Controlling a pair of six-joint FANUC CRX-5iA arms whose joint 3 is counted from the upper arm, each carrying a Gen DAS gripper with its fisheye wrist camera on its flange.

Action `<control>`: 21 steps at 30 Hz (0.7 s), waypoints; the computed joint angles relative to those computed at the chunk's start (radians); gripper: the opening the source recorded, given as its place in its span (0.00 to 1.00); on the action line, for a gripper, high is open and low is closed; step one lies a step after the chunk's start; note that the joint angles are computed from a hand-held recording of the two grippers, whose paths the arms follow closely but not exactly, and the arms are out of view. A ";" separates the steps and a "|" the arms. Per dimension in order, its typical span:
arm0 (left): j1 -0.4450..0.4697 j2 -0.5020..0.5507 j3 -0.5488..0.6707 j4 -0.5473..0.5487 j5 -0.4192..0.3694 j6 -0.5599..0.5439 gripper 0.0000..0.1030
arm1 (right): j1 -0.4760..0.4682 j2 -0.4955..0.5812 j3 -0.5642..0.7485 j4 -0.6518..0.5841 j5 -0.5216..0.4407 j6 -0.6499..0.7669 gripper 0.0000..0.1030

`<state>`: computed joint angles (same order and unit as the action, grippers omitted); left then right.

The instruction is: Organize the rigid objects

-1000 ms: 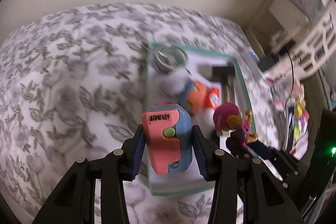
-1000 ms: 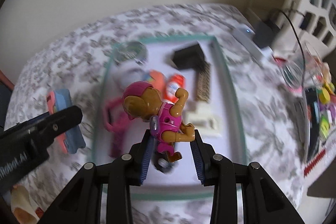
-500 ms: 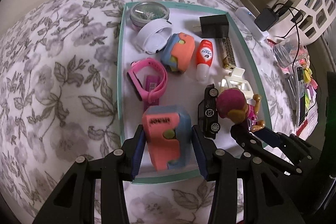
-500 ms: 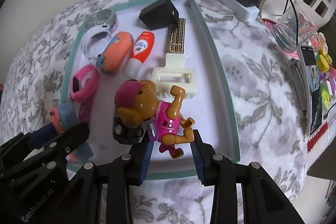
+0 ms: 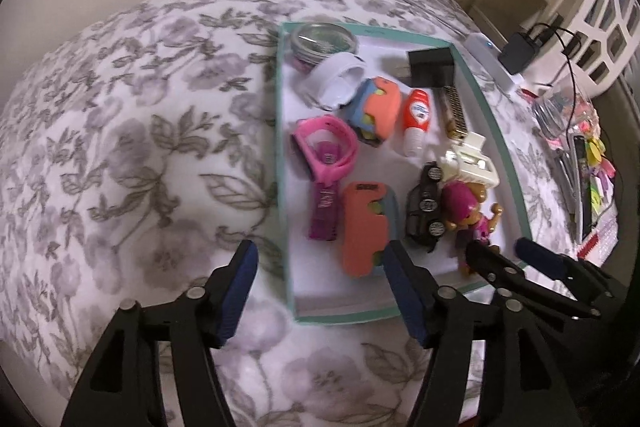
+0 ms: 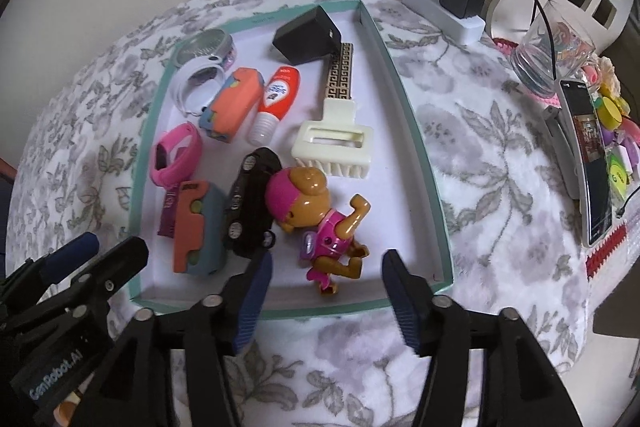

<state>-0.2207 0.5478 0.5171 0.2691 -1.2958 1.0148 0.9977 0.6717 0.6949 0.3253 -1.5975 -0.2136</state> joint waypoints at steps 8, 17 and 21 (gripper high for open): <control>0.035 -0.042 -0.044 -0.034 0.079 0.053 0.87 | 0.014 0.012 0.017 0.041 0.011 0.021 0.81; 0.063 -0.062 -0.061 -0.048 0.108 0.088 0.90 | 0.023 0.067 0.100 0.073 -0.033 0.087 0.98; 0.073 -0.066 -0.062 -0.062 0.105 0.102 0.90 | 0.024 0.073 0.109 0.072 -0.031 0.097 1.00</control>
<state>-0.1477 0.4818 0.4547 0.2075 -1.1907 1.1168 1.0218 0.7445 0.8039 0.3974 -1.6284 -0.1167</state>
